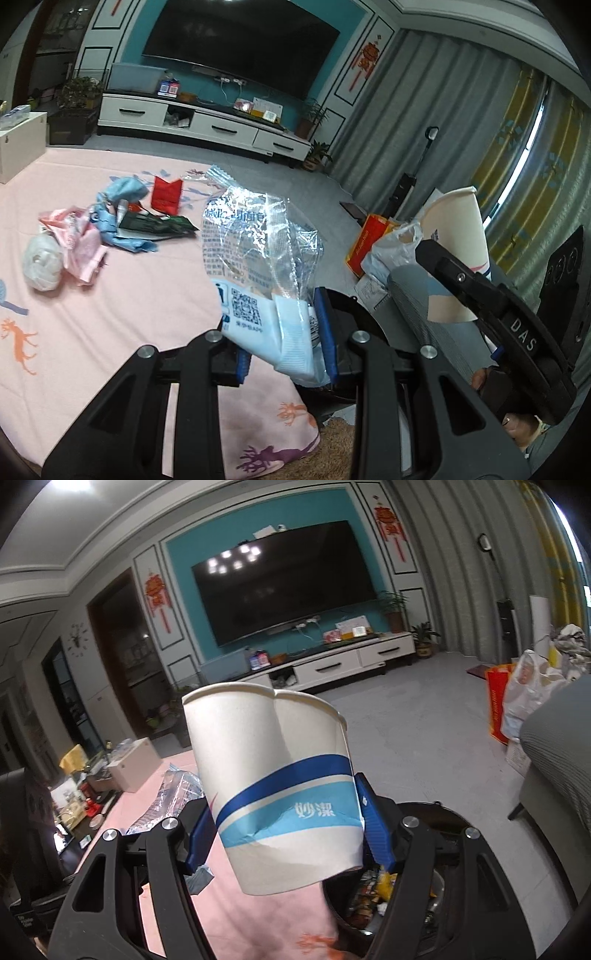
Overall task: Collect trash
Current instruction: 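Carry the paper cup and clear wrapper over the black bin, then open both grippers to drop the cup and wrapper into the bin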
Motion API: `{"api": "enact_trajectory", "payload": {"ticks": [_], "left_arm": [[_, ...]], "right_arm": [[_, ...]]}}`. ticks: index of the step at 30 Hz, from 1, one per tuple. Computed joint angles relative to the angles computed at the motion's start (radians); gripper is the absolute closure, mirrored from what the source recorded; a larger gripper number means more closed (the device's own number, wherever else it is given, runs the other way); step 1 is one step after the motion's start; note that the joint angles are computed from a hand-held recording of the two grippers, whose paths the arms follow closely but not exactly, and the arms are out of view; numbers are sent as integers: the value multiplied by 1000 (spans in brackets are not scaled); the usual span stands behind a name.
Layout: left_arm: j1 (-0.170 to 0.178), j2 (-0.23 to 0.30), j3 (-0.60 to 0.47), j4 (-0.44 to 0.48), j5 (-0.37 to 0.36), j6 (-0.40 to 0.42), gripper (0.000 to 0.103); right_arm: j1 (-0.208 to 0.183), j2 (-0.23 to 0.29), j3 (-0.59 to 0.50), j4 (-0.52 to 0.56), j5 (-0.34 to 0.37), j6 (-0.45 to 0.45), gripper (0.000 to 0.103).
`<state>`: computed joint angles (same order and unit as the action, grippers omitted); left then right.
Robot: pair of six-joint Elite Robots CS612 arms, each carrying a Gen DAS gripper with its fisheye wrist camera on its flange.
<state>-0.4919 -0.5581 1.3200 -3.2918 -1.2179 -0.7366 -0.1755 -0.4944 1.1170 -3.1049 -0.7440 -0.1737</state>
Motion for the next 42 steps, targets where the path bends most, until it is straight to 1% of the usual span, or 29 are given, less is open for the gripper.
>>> {"api": "enact_trajectory", "payload": {"ticks": [7,12,18,29,32,34,38,42], "left_arm": [[0,44,-80,51,-55,10,72],[3,70,-126,87,-87,4,72],[-2,101,-191,172,-121,13,72],[-1,160,-304,302,-198,12,72],[-2,174,-331,329,-210,14,72],[-1,185,-351,349,-223,18,72],[1,214,-407,414,-256,23,72],[4,240,-454,469,-283,29,72]], "right_arm": [[-5,11,-17,30,-86,-9,36],[-5,21,-33,42,-150,11,36],[-1,39,-69,100,-205,10,36],[2,84,-155,224,-277,-1,36],[2,99,-186,269,-296,-3,36],[4,108,-208,318,-319,-13,36],[10,128,-247,394,-349,-33,36],[14,149,-294,493,-374,-45,36]]}}
